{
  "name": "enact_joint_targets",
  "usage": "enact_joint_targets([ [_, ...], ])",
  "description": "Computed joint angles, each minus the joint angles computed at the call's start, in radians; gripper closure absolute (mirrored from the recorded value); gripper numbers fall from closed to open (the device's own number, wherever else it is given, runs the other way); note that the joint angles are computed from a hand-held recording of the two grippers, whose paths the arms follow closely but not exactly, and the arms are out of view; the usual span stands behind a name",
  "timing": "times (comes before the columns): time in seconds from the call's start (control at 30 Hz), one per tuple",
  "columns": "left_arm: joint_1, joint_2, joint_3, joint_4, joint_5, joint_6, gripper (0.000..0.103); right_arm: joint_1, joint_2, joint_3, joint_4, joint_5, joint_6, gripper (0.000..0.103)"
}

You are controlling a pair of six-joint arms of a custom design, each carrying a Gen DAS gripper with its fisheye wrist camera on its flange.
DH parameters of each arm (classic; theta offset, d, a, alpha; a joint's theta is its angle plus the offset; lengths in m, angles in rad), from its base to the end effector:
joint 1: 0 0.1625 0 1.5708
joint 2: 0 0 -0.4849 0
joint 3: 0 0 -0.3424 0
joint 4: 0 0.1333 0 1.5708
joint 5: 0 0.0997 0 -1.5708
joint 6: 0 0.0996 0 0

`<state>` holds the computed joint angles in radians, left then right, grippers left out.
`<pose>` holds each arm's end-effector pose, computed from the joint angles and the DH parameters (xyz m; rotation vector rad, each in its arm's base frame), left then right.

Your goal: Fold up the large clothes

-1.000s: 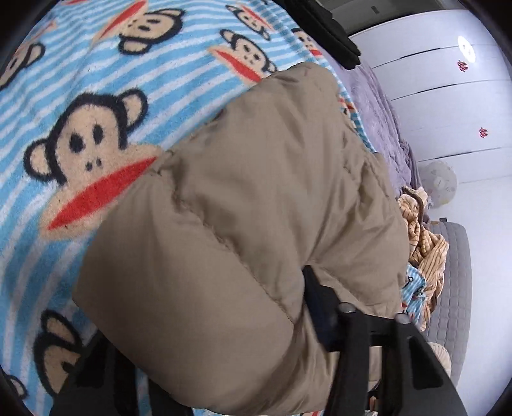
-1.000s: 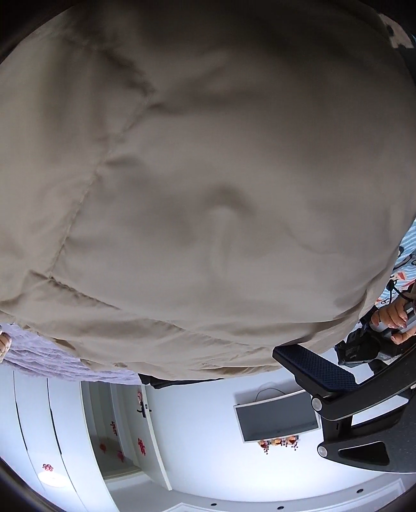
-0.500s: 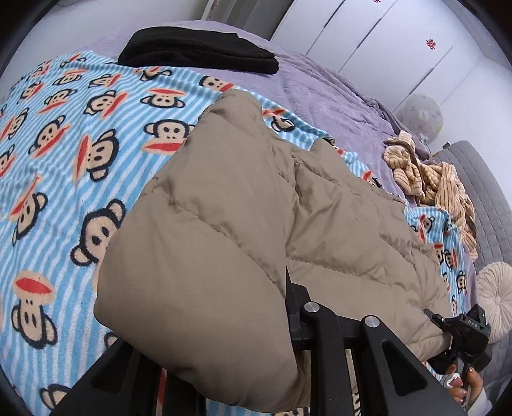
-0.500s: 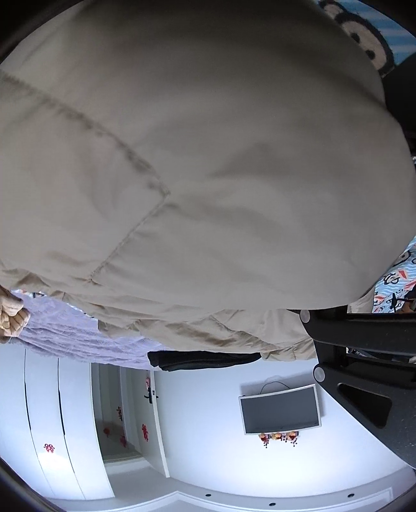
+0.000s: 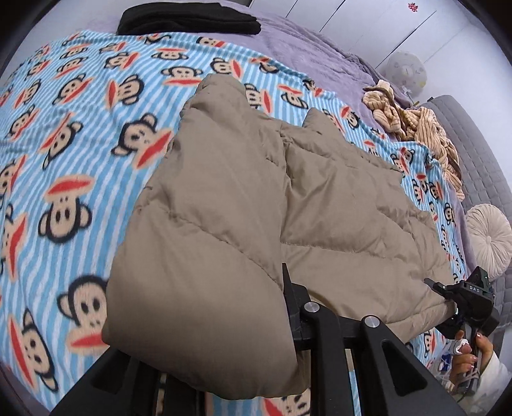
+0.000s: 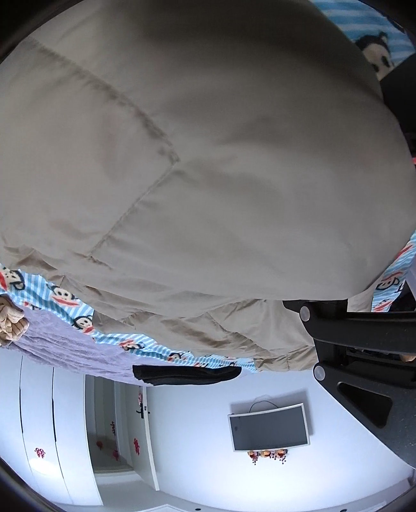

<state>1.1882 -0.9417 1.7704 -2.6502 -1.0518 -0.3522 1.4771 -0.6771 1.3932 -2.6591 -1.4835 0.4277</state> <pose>-0.0675 -0.6571 0.2432 -0.0491 2.6900 -0.5726 0.0698 -0.7751 0.1854 0.7366 2.8554 -0.5261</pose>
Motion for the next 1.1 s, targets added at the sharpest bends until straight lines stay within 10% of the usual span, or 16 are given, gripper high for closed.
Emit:
enact_joint_targets([
  [0.53, -0.065, -0.149, 0.159, 0.252, 0.293, -0.439, 0.056, -0.014, -0.123, 0.116, 0.189, -0.050, -0.053, 0.066],
  [1.1, -0.073, -0.110, 0.064, 0.506, 0.287, -0.515, 0.056, 0.076, -0.172, 0.077, 0.392, -0.261, -0.219, 0.066],
])
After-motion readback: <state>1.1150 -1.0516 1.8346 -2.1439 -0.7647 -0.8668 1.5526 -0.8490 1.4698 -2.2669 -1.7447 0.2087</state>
